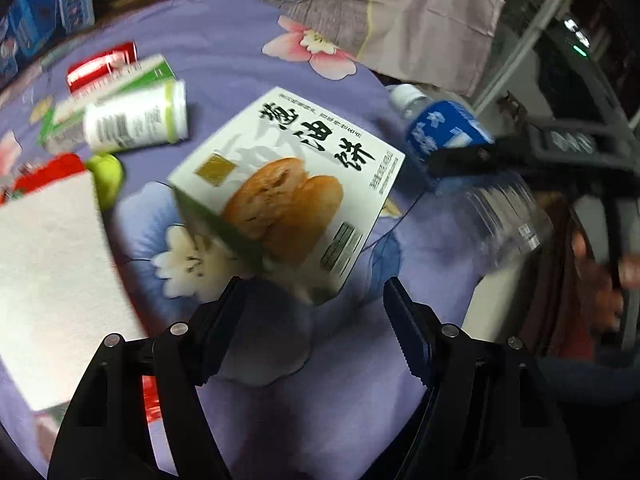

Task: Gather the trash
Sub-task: 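Lift the bottle and pastry box and carry both toward the teal bin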

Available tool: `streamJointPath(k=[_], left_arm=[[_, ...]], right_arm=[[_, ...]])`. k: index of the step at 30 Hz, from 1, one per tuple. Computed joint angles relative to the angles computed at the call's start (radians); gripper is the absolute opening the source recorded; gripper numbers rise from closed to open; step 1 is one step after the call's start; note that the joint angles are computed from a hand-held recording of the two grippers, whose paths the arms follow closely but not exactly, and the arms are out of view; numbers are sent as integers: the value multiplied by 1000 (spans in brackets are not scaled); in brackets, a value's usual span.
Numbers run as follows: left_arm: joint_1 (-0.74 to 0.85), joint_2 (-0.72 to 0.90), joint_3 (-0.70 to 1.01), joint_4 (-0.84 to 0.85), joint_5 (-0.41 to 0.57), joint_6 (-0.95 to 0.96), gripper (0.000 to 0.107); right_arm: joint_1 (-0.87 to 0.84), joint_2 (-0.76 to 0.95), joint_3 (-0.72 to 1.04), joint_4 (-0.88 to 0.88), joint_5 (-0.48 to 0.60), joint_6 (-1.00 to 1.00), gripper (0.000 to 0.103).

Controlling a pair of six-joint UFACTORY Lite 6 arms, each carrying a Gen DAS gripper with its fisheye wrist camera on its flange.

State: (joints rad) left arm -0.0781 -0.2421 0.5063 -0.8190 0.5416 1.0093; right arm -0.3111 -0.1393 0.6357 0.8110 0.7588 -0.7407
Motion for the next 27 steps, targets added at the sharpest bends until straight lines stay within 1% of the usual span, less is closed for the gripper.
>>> streamJointPath(k=[1, 2, 4, 5, 6, 7, 8, 9, 12, 16, 19, 22, 25, 27], left_arm=[[-27, 25, 8, -22, -25, -12, 66], [-62, 52, 19, -37, -57, -32, 58], [-106, 108, 49, -61, -94, -68, 36], [-110, 138, 67, -76, -96, -66, 19], [-123, 147, 78, -61, -108, -103, 13], [-151, 134, 84, -6, -142, -181, 11], [-160, 113, 92, 36, -147, -224, 7], [-157, 90, 96, 58, -135, -239, 5], [-177, 58, 168, 187, -97, -352, 4], [-196, 113, 284, 219, -40, -402, 4], [-250, 199, 417, 255, -20, -457, 4], [-352, 314, 580, 294, -10, -519, 4], [-450, 410, 706, 337, -2, -571, 4], [-509, 513, 823, 366, 11, -612, 5]], right_arm=[[-14, -1, -3, 1, 5, -8, 62], [-34, -2, -6, 2, 11, -20, 62], [-70, 5, -12, 9, 17, -48, 62], [-87, 12, -14, 14, 18, -64, 62], [-105, 19, -14, 22, 18, -80, 62], [-119, 22, -13, 27, 20, -89, 62], [-143, 28, -8, 36, 24, -107, 62], [-166, 37, 2, 46, 31, -123, 62], [-232, 73, 47, 67, 62, -158, 62], [-327, 138, 145, 86, 111, -186, 62], [-403, 206, 248, 77, 122, -183, 62], [-473, 294, 358, 63, 113, -176, 62], [-538, 414, 481, 58, 113, -167, 62], [-573, 496, 563, 51, 112, -155, 62]])
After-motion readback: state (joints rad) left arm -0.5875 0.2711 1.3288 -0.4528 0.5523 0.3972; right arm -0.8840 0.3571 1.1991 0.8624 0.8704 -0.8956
